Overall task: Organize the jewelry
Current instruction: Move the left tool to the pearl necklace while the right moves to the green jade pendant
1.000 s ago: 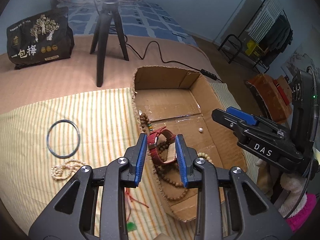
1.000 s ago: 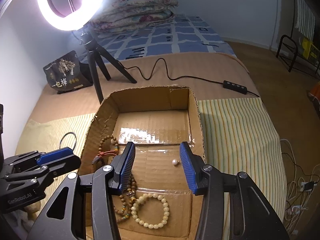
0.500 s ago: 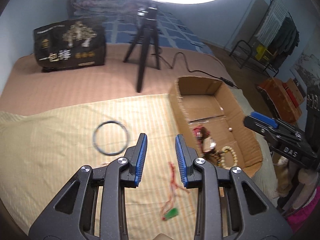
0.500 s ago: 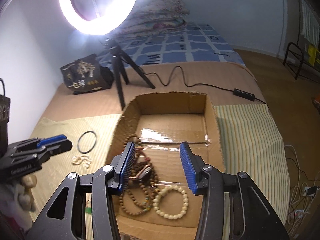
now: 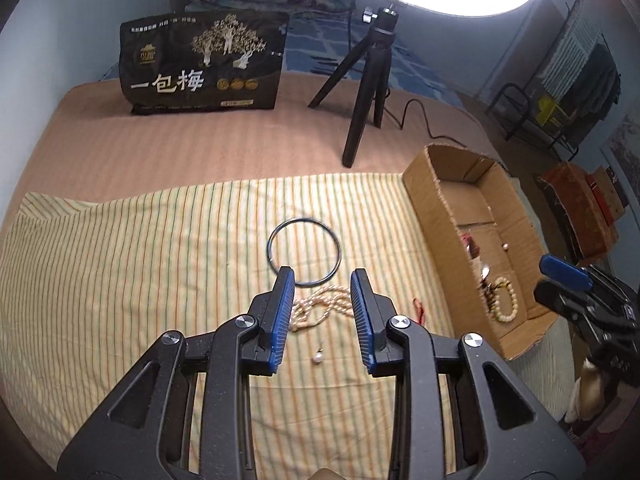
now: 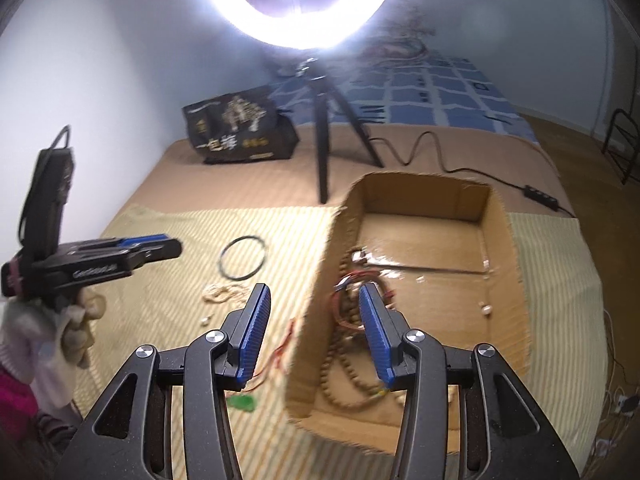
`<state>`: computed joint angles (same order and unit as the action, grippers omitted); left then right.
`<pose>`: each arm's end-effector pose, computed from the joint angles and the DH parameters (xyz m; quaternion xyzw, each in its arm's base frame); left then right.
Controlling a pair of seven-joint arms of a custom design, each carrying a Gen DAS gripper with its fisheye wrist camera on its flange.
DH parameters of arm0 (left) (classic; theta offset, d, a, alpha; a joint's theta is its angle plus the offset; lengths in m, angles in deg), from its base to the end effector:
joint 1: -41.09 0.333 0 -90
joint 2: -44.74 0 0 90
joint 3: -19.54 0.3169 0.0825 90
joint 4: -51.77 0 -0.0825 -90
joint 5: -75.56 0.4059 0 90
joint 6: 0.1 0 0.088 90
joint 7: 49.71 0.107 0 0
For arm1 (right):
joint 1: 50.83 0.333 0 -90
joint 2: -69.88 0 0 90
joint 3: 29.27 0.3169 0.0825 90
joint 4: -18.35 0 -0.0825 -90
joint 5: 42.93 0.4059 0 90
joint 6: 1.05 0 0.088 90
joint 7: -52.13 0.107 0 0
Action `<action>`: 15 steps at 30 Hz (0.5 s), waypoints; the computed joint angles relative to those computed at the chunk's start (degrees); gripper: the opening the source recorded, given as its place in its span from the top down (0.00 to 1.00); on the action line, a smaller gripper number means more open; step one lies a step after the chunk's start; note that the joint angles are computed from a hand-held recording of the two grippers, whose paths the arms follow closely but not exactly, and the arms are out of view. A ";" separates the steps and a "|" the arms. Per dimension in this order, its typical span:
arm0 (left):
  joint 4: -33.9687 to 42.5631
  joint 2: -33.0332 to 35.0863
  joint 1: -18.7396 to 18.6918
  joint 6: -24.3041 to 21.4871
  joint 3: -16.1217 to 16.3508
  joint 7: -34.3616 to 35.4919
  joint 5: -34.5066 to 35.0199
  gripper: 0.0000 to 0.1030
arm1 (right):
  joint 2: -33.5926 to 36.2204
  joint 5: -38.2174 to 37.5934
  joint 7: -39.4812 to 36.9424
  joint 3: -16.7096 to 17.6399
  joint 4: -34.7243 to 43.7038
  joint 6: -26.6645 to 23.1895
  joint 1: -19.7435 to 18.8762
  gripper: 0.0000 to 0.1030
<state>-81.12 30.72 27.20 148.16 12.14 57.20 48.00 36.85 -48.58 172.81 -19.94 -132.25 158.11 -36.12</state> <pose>0.4932 -0.1859 0.4840 -0.5574 0.7765 -0.2890 0.0533 0.3917 0.1838 0.5034 -0.6506 0.6700 -0.1805 0.3086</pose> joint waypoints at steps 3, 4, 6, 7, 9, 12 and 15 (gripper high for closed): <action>-0.24 0.48 0.17 -1.11 0.43 0.48 -0.53 0.72 | 0.28 0.66 -0.51 0.13 -0.21 0.24 1.59 0.57; -0.25 0.68 0.27 -1.60 0.50 0.47 -0.76 0.72 | 0.35 0.79 -0.62 0.31 -0.31 0.30 2.07 0.57; -0.20 1.36 0.62 -2.66 0.55 0.29 -1.04 0.72 | 0.37 1.11 -0.84 0.52 -0.58 0.39 2.99 0.57; -0.14 1.73 0.88 -3.20 0.46 0.03 -0.89 0.72 | 0.39 1.26 -0.94 0.71 -0.77 0.43 3.53 0.57; -0.20 2.02 1.15 -3.68 0.38 0.11 -1.25 0.72 | 0.29 1.44 -0.78 1.21 -1.25 0.42 4.33 0.57; -0.05 2.65 1.45 -4.57 0.42 0.48 -2.39 0.72 | 0.34 1.32 0.04 2.24 -1.85 0.29 5.11 0.57; 0.16 3.38 1.88 -5.23 0.12 0.14 -2.62 0.72 | 0.42 0.98 1.18 3.24 -2.58 0.01 5.87 0.57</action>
